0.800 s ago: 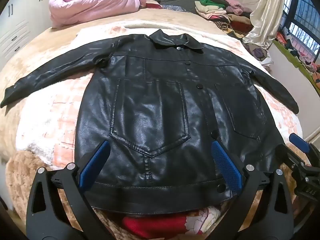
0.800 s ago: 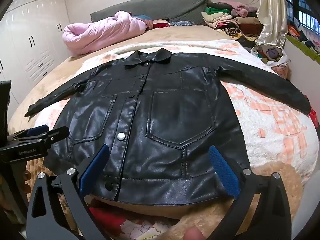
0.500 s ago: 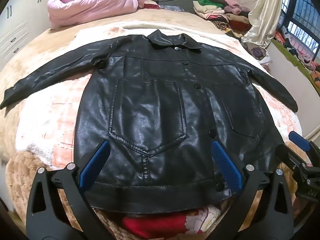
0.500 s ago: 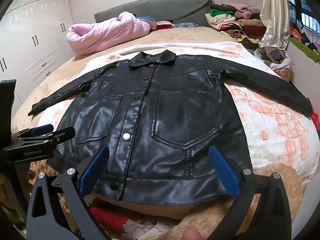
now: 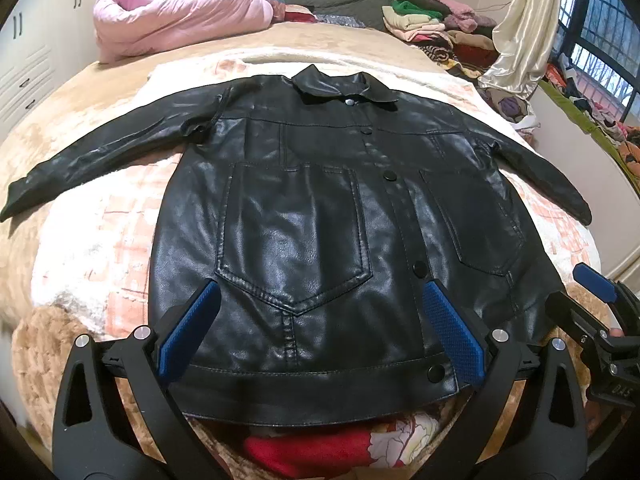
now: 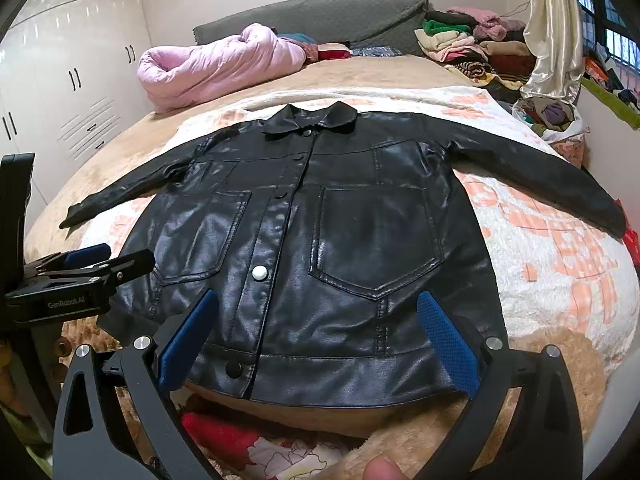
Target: Fold large clothes
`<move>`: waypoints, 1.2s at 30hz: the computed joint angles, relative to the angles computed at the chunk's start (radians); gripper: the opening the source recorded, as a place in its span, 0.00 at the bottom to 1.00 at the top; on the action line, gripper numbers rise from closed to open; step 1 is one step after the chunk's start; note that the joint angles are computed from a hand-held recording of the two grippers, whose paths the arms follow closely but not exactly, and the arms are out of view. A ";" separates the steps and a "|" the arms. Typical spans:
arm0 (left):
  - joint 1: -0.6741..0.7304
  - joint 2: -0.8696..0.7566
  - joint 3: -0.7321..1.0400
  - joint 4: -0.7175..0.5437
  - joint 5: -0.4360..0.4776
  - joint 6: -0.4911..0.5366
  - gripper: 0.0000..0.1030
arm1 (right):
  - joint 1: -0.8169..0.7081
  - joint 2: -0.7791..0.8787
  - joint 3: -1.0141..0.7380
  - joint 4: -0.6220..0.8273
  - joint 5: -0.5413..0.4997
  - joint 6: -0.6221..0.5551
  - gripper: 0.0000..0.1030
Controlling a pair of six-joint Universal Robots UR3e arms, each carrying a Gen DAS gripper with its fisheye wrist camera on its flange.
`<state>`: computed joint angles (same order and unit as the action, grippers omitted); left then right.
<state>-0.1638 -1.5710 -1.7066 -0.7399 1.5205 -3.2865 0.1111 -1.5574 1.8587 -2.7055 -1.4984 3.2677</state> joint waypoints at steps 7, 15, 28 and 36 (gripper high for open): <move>0.005 0.005 -0.009 0.009 -0.009 0.006 0.92 | -0.001 -0.008 -0.001 0.012 0.011 -0.007 0.96; 0.003 0.005 -0.010 0.012 -0.006 0.004 0.92 | 0.003 -0.005 -0.005 0.016 0.013 -0.010 0.96; -0.001 0.005 -0.003 0.006 -0.002 0.005 0.92 | 0.008 0.001 -0.008 0.019 0.008 -0.014 0.96; 0.001 0.005 0.002 0.002 -0.008 0.011 0.92 | 0.020 0.014 -0.018 0.016 -0.007 -0.013 0.96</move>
